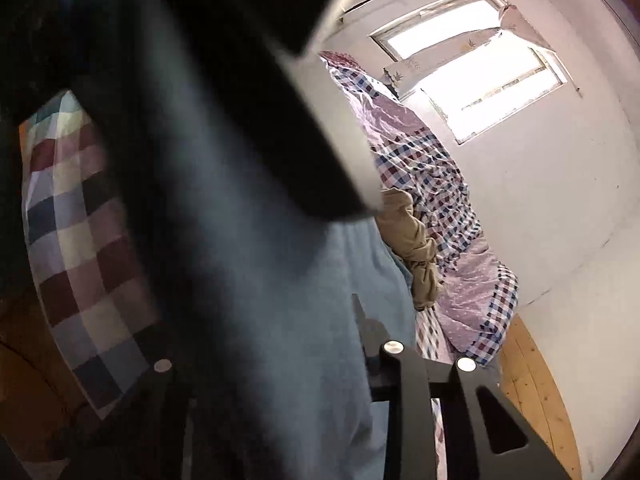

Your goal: Fold clothes

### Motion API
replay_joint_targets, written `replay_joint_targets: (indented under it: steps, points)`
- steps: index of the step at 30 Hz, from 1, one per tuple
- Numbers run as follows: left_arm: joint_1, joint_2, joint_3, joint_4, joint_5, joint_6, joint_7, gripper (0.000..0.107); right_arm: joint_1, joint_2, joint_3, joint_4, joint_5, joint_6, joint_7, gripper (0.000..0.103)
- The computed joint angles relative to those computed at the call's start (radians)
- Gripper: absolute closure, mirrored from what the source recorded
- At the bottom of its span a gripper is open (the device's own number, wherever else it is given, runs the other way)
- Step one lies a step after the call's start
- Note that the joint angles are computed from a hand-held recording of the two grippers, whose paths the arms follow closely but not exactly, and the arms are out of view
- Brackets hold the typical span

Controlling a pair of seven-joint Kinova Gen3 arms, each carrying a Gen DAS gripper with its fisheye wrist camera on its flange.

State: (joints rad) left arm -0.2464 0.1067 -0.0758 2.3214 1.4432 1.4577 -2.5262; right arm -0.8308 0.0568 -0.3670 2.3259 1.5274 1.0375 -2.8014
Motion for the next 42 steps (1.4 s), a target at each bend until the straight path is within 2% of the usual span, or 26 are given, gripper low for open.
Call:
replay_joint_targets:
  steps: [2,6,11,12,13,14,15,16,19,22,24,27,29,37,42]
  points:
    - [-0.006,0.003,-0.005,0.004,-0.009,0.006,0.001,0.102,0.005,0.001,0.004,-0.002,0.009,-0.001,-0.009,0.079]
    - [-0.014,0.010,-0.007,0.008,-0.008,0.023,-0.008,0.102,0.030,-0.022,0.018,-0.009,0.013,-0.050,-0.006,0.095]
    - [-0.011,0.019,-0.003,0.001,0.003,0.018,-0.006,0.099,0.086,-0.074,0.042,-0.025,0.001,-0.153,0.017,0.097]
    - [-0.013,0.016,-0.005,-0.002,-0.005,0.014,0.004,0.091,0.098,-0.084,0.045,-0.027,-0.002,-0.170,0.021,0.097]
    - [-0.015,0.014,-0.007,-0.005,-0.015,0.011,0.013,0.077,0.110,-0.095,0.051,-0.031,-0.007,-0.191,0.029,0.097]
    - [-0.016,0.013,-0.007,-0.009,-0.019,0.006,0.024,0.067,0.125,-0.109,0.058,-0.035,-0.012,-0.217,0.036,0.097]
    - [-0.016,0.014,-0.007,-0.011,-0.018,0.003,0.030,0.050,0.139,-0.119,0.063,-0.038,-0.016,-0.239,0.042,0.097]
    - [-0.019,0.015,-0.009,-0.012,-0.015,0.000,0.033,0.042,0.151,-0.128,0.066,-0.041,-0.019,-0.256,0.048,0.097]
    - [-0.025,0.005,-0.014,-0.023,-0.006,-0.028,0.057,0.032,0.183,-0.159,0.071,-0.040,-0.036,-0.301,0.060,0.097]
    - [-0.026,0.002,-0.017,-0.044,0.009,-0.080,0.094,0.029,0.214,-0.180,0.077,-0.053,-0.060,-0.347,0.078,0.097]
    - [-0.020,0.011,-0.010,-0.079,0.012,-0.120,0.122,0.029,0.216,-0.186,0.055,-0.066,-0.094,-0.339,0.081,0.097]
    - [0.006,0.044,0.013,-0.184,-0.008,-0.207,0.174,0.029,0.223,-0.201,0.036,-0.095,-0.152,-0.339,0.110,0.097]
    - [0.025,0.082,0.033,-0.262,-0.022,-0.262,0.202,0.029,0.217,-0.222,0.009,-0.094,-0.194,-0.323,0.115,0.097]
    - [0.076,0.284,0.137,-0.567,-0.120,-0.399,0.360,0.029,0.297,-0.277,0.011,-0.108,-0.276,-0.409,0.171,0.097]
    - [0.061,0.374,0.194,-0.726,-0.190,-0.427,0.437,0.029,0.356,-0.311,0.002,-0.104,-0.323,-0.462,0.203,0.097]
